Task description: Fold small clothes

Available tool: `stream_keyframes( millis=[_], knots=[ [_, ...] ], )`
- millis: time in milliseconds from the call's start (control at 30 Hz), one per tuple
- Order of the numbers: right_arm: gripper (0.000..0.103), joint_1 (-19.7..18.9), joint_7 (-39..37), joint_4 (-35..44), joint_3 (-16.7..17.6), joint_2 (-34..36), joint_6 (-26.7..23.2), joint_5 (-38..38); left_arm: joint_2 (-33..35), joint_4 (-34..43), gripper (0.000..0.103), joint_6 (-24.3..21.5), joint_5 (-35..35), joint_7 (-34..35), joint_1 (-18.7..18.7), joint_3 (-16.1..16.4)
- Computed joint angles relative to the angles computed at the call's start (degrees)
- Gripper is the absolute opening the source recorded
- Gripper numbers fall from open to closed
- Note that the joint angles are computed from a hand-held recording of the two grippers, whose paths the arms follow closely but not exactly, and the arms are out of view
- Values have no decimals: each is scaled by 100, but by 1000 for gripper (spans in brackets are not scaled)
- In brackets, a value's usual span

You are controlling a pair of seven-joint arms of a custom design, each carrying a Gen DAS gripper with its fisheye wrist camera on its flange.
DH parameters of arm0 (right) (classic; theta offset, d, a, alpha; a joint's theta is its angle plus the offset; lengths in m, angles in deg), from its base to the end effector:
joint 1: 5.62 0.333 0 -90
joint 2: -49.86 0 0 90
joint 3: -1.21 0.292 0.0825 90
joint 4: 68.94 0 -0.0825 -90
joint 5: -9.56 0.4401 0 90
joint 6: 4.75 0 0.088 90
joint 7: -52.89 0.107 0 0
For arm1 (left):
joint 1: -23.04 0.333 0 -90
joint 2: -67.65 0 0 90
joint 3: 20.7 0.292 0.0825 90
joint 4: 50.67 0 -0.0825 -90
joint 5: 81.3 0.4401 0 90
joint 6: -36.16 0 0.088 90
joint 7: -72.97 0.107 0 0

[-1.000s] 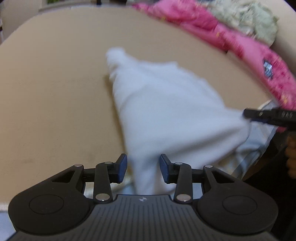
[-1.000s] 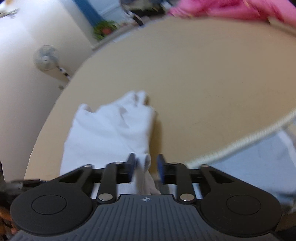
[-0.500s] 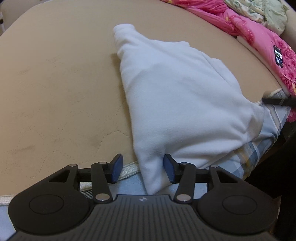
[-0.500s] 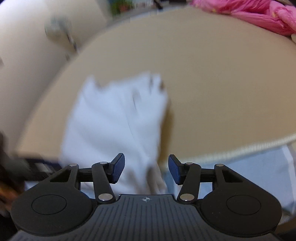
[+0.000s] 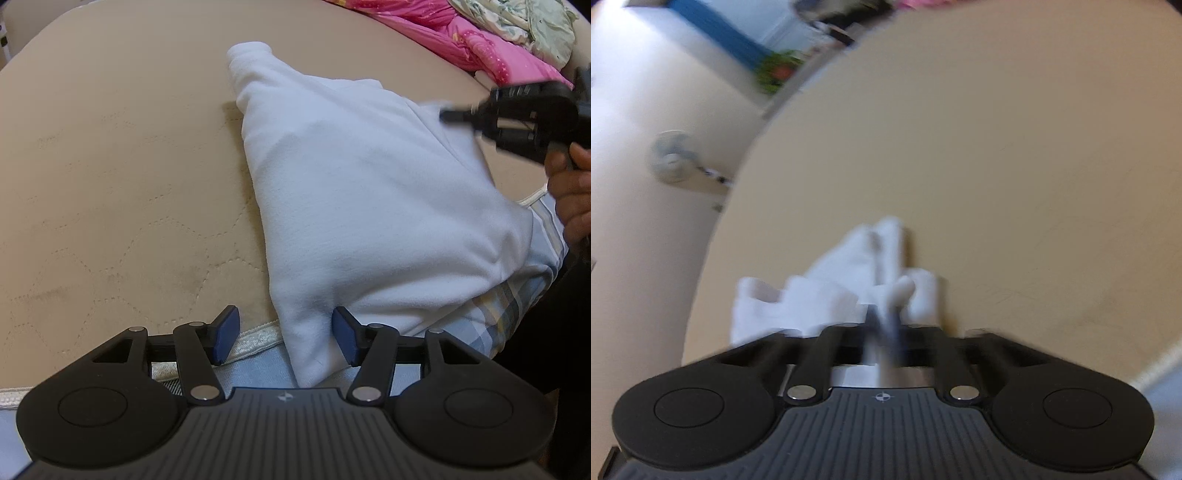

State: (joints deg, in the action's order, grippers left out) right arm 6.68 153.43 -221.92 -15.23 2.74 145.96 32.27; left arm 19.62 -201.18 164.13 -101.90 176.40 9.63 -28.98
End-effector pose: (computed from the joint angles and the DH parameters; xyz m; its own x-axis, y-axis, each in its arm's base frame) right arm 0.4303 -0.0423 0.5205 -0.2280 -0.7318 -0.6422 -0.6809 0.5913 -0.4321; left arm 0.3803 -0.1626 0.5139 -0.4442 -0.8850 0.1395 -0.8233 0.3419 -0.4530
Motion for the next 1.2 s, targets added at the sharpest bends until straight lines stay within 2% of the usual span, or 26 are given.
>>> stream_keyframes(
  millis=[67, 100, 133, 167, 200, 233, 300, 333, 400, 433, 467, 500, 533, 600, 667, 733, 767, 800, 833, 867, 933, 967, 1100, 1133, 1167, 1200],
  knots=[
    [3, 74, -139, -359, 156, -293, 1221, -12, 4, -1, 66, 0, -29, 4, -5, 31],
    [3, -76, -315, -434, 390, -350, 1570, 286, 8, 4, 67, -3, -62, 10, -15, 55],
    [3, -360, -149, -415, 671, -269, 1600, 183, 19, 10, 68, -4, -94, 12, -20, 73],
    [3, -706, 303, -331, 937, -107, 1311, -323, 33, 22, 68, -18, -93, 10, -11, 68],
    [3, -980, 742, -166, 1109, 87, 702, -902, 37, 27, 68, -26, -72, 26, -5, 55],
    [3, -1138, 911, 3, 1238, 321, 176, -1079, 37, 32, 68, -33, -52, 38, 1, 41],
    [6, -1074, 1148, 152, 1112, 507, -401, -1185, 39, 62, 68, -82, -37, 22, 15, 35],
    [12, -1044, 1232, 120, 1084, 455, -371, -1267, 46, 95, 68, -135, -55, 7, 20, 59],
    [19, -1082, 1263, -52, 1158, 150, 30, -1644, 40, 153, 68, -204, -182, -15, 21, 162],
    [32, -1036, 1179, -150, 1112, -23, 271, -1779, -9, 139, 68, -142, -285, 0, 15, 221],
    [47, -977, 1090, -261, 1032, -240, 434, -1873, -88, 113, 68, -25, -413, 23, 3, 285],
    [50, -842, 931, -385, 874, -444, 602, -1903, -146, 97, 68, 98, -543, 67, -12, 357],
    [50, -553, 614, -488, 561, -655, 656, -1846, -207, 68, 68, 210, -675, 113, -37, 417],
    [50, 202, -332, -623, -293, -1268, 237, -1522, -322, -27, 65, 539, -982, 233, -120, 524],
    [47, 493, -1077, -745, -663, -1743, -269, -1350, -330, -84, 44, 792, -1176, 355, -204, 556],
    [46, 437, -1507, -661, -582, -1751, -1112, -1487, -257, -82, 31, 859, -1207, 442, -240, 520],
    [46, 291, -1598, -556, -433, -1592, -1746, -1656, -168, -56, 28, 810, -1140, 454, -221, 467],
    [46, 134, -1650, -481, -238, -1398, -2283, -1845, -46, -8, 28, 679, -970, 404, -142, 357],
    [54, -25, -1696, -448, -76, -1238, -2708, -1995, 28, 10, 31, 572, -813, 342, -72, 255],
    [54, -101, -1746, -446, -67, -1209, -2862, -1917, 76, 28, 36, 507, -722, 276, -26, 205],
    [53, -221, -1864, -419, -39, -1277, -2766, -1705, 122, 113, 36, 353, -791, 131, -10, 304],
    [53, -411, -1992, -448, 21, -1485, -2793, -1564, 149, 167, 38, 264, -854, 75, -3, 369],
    [55, -492, -1754, -482, -67, -1329, -1765, -907, 88, 168, 48, 355, -895, -36, 77, 333],
    [63, -467, -1604, -591, -8, -1228, -1297, -703, 64, 146, 54, 441, -922, -31, 67, 335],
    [72, -529, -1470, -650, -10, -1217, -1069, -594, 53, 142, 65, 517, -983, -39, 47, 364],
    [75, -513, -1296, -654, -2, -1089, -833, -461, 27, 134, 69, 564, -1056, -71, 21, 388]
  ],
)
